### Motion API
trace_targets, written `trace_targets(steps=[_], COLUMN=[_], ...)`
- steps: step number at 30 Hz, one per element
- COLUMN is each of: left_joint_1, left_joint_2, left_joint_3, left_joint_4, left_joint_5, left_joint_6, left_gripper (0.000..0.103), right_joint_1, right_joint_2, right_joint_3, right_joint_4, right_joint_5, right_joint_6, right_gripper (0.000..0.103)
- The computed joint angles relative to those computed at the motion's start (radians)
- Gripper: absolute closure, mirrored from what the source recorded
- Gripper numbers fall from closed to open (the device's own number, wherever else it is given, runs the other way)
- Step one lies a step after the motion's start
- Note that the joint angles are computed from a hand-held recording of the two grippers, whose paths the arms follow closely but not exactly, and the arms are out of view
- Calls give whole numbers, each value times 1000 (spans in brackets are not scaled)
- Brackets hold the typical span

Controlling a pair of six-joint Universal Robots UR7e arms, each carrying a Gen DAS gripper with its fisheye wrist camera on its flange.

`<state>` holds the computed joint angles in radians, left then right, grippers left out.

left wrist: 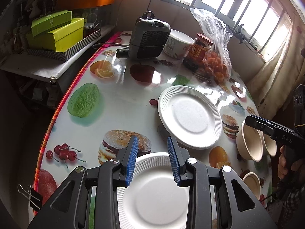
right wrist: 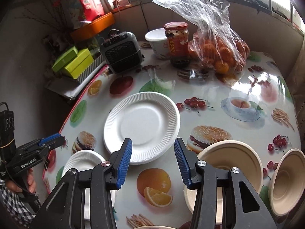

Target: Organize plates and bowls

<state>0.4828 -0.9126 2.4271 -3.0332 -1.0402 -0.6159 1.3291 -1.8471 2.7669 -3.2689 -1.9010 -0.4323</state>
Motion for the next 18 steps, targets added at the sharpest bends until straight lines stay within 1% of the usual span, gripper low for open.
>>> trace_targets(steps=[5,8,12,14,18], left_joint_1=[37,67,86,97,113], left_joint_2=[51,82,121,137,162], left_joint_3=[-68,-107,-146,-162,-189], left_joint_4=[20,28,42,42,56], left_joint_5=[-5,-36,-48,-59,-65], left_joint_6=[22,28,31,41,47], left_gripper=[70,70,70,70,70], right_joint_1=[-75,-117,-162,-179,-191], right_joint_2=[24,45,82,99,135], right_joint_3=[-60,-90,-127,-144,-172], right_joint_4=[34,54,79,99,120], right_joint_5=[41,72,101,117,117], right_joint_6=[-21,-26,-31,-32,-33], right_gripper=[57,57,57,57,58])
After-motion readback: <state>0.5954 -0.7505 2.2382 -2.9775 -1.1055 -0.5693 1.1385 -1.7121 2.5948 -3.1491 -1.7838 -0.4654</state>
